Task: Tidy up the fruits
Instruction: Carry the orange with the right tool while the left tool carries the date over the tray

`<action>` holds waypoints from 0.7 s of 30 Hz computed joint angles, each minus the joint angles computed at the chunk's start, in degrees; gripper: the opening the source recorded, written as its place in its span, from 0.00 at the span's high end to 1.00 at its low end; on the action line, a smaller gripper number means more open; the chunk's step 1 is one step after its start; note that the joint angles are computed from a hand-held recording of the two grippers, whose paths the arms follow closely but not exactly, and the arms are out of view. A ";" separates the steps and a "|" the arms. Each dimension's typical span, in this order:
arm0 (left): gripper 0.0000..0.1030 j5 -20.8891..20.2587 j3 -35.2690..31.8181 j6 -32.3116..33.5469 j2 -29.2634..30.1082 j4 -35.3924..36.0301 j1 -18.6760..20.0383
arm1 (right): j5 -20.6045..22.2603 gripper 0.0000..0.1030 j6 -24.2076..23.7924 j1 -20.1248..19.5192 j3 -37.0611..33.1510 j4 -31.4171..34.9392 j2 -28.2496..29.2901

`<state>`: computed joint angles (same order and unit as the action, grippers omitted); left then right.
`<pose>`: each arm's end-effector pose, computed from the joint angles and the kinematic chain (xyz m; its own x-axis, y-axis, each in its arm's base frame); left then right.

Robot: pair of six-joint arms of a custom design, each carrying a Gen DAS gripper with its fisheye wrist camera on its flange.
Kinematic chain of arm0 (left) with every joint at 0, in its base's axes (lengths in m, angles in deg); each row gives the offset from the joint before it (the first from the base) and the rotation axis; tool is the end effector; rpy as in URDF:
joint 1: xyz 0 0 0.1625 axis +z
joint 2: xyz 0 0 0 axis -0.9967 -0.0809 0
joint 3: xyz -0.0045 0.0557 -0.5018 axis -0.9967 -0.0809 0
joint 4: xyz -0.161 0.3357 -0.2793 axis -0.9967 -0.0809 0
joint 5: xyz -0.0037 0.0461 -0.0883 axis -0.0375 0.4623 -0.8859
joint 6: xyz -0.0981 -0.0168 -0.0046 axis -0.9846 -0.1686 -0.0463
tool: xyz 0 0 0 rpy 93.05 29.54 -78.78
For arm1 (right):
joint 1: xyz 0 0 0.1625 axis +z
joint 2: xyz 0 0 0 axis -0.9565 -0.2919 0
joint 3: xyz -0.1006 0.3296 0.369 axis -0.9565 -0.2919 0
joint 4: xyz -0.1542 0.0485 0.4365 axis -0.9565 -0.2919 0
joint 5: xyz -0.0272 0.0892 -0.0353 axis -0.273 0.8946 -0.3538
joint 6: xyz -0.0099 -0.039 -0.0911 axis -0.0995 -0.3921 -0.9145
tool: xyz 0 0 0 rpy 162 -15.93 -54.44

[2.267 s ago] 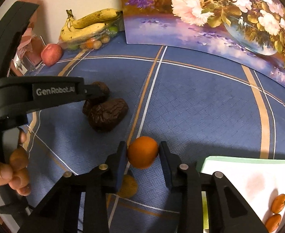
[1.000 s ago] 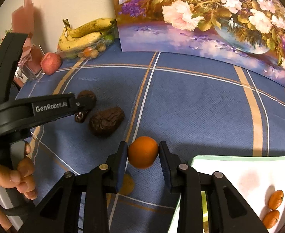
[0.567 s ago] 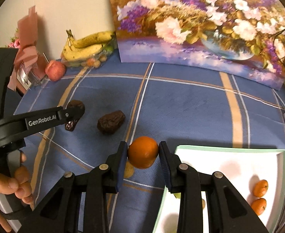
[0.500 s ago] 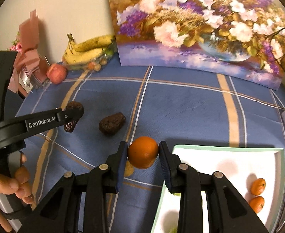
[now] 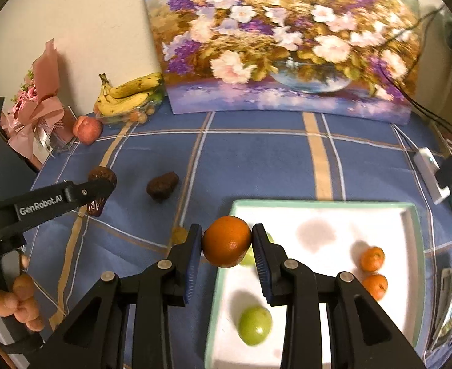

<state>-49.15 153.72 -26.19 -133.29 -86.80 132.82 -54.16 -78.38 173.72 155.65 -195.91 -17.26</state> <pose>-0.3060 -0.6154 0.0899 -0.8740 0.1132 -0.4726 0.2961 0.8952 -0.3332 0.1703 -0.5431 0.2306 -0.7814 0.1637 0.6021 -0.2406 0.8113 -0.5328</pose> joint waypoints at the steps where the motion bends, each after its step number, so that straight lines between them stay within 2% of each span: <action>1: 0.69 -0.17 0.35 -0.35 0.22 0.23 -0.40 | -0.07 0.66 0.46 -0.22 0.66 0.04 -0.57; 6: 0.69 -3.94 1.16 -1.27 1.59 1.22 -1.20 | -1.33 0.66 1.91 -1.39 2.45 0.80 -2.34; 13: 0.69 -4.78 0.33 -0.42 4.35 2.73 -2.95 | -1.94 0.66 4.15 -4.35 3.72 3.11 -4.74; 21: 0.69 -7.93 -0.91 -0.24 7.25 5.33 -3.71 | -1.67 0.66 6.95 -8.26 5.00 5.03 -8.62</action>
